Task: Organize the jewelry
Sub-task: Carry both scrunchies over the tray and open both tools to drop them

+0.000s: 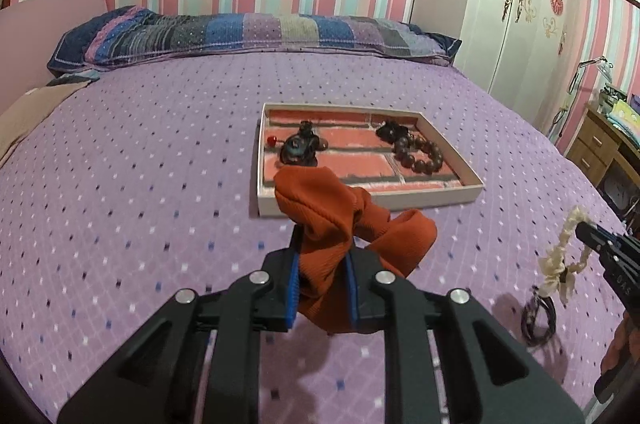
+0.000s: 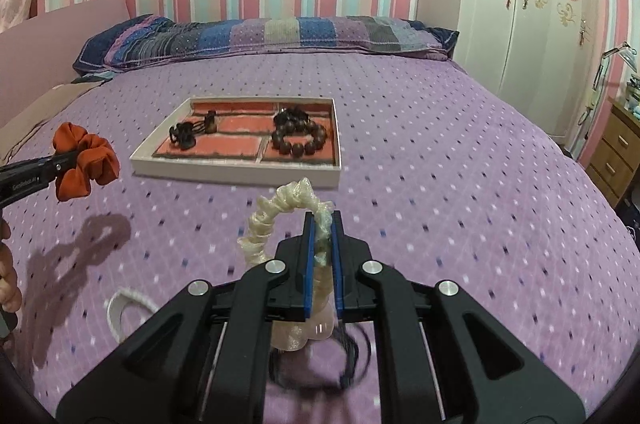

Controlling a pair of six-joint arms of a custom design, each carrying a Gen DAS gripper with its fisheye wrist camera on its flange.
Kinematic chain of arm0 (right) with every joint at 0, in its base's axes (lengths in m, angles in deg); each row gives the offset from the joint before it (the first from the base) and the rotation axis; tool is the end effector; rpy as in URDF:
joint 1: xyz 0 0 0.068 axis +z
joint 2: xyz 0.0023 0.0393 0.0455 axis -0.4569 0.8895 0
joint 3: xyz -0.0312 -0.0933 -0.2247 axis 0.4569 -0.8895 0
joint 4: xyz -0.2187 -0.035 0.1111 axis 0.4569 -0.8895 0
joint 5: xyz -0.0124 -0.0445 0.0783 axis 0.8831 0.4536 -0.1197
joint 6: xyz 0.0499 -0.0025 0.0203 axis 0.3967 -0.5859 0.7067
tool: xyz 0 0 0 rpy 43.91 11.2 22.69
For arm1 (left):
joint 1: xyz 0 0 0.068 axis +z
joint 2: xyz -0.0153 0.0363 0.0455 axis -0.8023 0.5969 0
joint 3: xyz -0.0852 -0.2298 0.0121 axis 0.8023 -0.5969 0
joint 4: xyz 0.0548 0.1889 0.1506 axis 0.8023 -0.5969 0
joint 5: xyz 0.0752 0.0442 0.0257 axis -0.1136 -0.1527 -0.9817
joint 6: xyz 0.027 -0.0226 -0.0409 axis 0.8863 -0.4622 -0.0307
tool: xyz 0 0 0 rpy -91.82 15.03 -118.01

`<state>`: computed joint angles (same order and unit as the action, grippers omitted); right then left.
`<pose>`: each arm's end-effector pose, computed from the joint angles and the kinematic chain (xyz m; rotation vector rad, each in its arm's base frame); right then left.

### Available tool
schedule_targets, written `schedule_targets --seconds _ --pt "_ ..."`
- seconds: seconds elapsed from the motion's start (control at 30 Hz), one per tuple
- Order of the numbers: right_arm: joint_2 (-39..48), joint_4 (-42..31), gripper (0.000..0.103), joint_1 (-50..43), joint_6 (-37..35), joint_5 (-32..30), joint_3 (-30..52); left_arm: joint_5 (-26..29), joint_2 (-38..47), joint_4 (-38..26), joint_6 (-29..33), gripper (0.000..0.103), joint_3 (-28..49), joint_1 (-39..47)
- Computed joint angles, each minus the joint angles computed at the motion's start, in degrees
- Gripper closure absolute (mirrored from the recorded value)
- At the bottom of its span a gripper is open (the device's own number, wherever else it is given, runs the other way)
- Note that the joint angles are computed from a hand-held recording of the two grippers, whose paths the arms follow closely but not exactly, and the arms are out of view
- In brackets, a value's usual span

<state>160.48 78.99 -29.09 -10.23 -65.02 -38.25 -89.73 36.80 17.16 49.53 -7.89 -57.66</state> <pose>0.2614 0.0038 0.1120 -0.4675 2.1206 0.2110 0.1612 -0.0065 0.1736 -0.2846 2.2148 -0.0035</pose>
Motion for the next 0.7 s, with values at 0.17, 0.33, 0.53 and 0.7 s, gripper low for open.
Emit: schedule_targets --seconds 0.17,0.33,0.53,0.7 --pt "9.89 0.18 0.095 3.33 2.73 1.58 9.56 1.10 10.66 6.90 1.08 0.084 3.58 3.27" --pt "17.14 -0.89 0.095 6.11 5.13 2.79 19.08 1.07 19.74 12.99 2.28 0.084 8.14 5.65" --pt "24.55 -4.21 0.095 8.41 7.92 3.36 30.58 1.96 33.05 17.64 1.53 0.084 16.63 6.26" --pt "31.11 -6.76 0.095 10.52 9.50 5.08 39.74 1.67 43.22 19.96 0.93 0.084 24.28 5.66"
